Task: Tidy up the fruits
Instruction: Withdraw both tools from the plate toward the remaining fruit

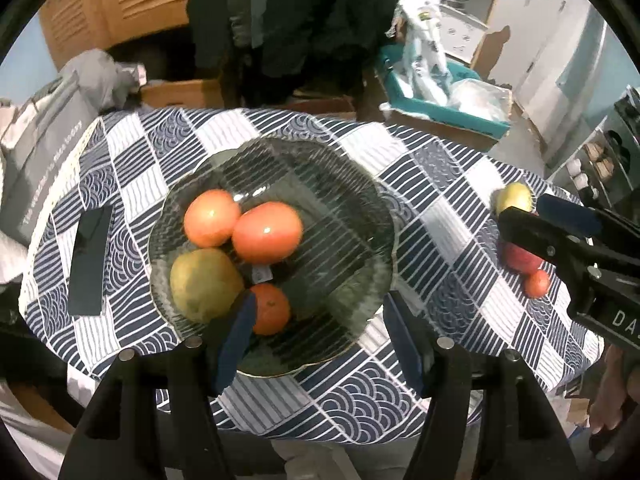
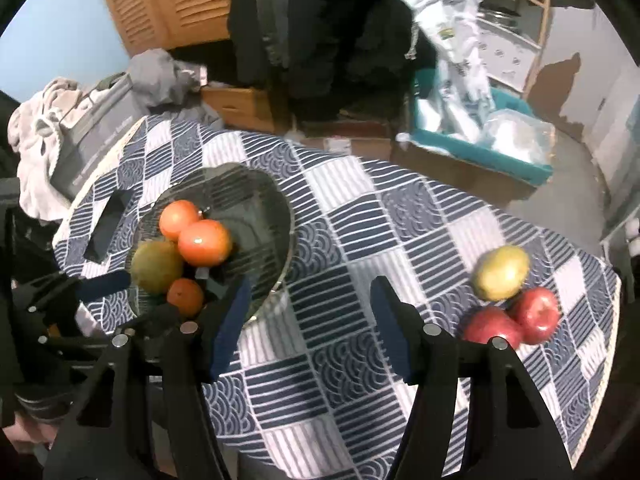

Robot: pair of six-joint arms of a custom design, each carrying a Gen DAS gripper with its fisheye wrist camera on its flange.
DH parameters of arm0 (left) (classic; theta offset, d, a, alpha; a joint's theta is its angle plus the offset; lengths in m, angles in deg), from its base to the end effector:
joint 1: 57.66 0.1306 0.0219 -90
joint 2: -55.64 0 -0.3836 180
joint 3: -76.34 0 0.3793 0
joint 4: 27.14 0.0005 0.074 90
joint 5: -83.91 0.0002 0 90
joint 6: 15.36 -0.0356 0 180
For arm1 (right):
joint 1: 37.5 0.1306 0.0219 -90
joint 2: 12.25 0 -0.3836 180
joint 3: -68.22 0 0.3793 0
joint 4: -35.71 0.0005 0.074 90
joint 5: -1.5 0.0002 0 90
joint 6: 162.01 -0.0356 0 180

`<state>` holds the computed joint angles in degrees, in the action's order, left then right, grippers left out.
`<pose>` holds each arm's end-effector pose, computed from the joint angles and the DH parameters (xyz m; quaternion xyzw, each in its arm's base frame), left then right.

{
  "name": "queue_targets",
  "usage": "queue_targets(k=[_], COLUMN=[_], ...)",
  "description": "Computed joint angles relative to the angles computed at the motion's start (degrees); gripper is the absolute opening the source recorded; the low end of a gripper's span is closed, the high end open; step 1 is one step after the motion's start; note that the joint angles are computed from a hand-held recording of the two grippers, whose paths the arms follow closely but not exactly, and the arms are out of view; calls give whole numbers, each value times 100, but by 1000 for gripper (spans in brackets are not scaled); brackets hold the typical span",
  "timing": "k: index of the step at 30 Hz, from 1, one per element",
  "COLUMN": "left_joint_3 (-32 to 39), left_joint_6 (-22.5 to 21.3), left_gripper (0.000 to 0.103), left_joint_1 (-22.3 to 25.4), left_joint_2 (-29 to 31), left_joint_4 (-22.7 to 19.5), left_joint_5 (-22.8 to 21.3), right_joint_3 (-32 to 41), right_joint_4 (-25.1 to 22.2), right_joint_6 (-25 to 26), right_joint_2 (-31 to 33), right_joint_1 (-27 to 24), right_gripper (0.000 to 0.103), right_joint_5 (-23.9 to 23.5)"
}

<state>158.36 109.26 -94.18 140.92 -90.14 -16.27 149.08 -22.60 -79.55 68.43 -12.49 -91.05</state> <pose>0.3351 -0.2410 0.3914 -0.0021 0.9749 -0.0486 0.2172 0.3591 0.1687 0.4172 -0.1520 0.9493 0.0975 0.2575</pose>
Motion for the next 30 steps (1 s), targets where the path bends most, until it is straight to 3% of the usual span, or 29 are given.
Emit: queue_targets(k=[14, 30], left_joint_3=[652, 1346], left_joint_6=[-131, -189], left_gripper=[78, 80], left_joint_1=[-600, -1114], left_joint_2=[342, 790], left_joint_4=[-155, -295], left_joint_5=[-326, -361], right_joint_3=[-339, -693], right_joint_4=[-144, -425], right_joint_6=[237, 632], right_joint_2=[-824, -1488], right_joint_1=[-662, -1684], right_gripper=[79, 80], right_joint_5=[280, 78])
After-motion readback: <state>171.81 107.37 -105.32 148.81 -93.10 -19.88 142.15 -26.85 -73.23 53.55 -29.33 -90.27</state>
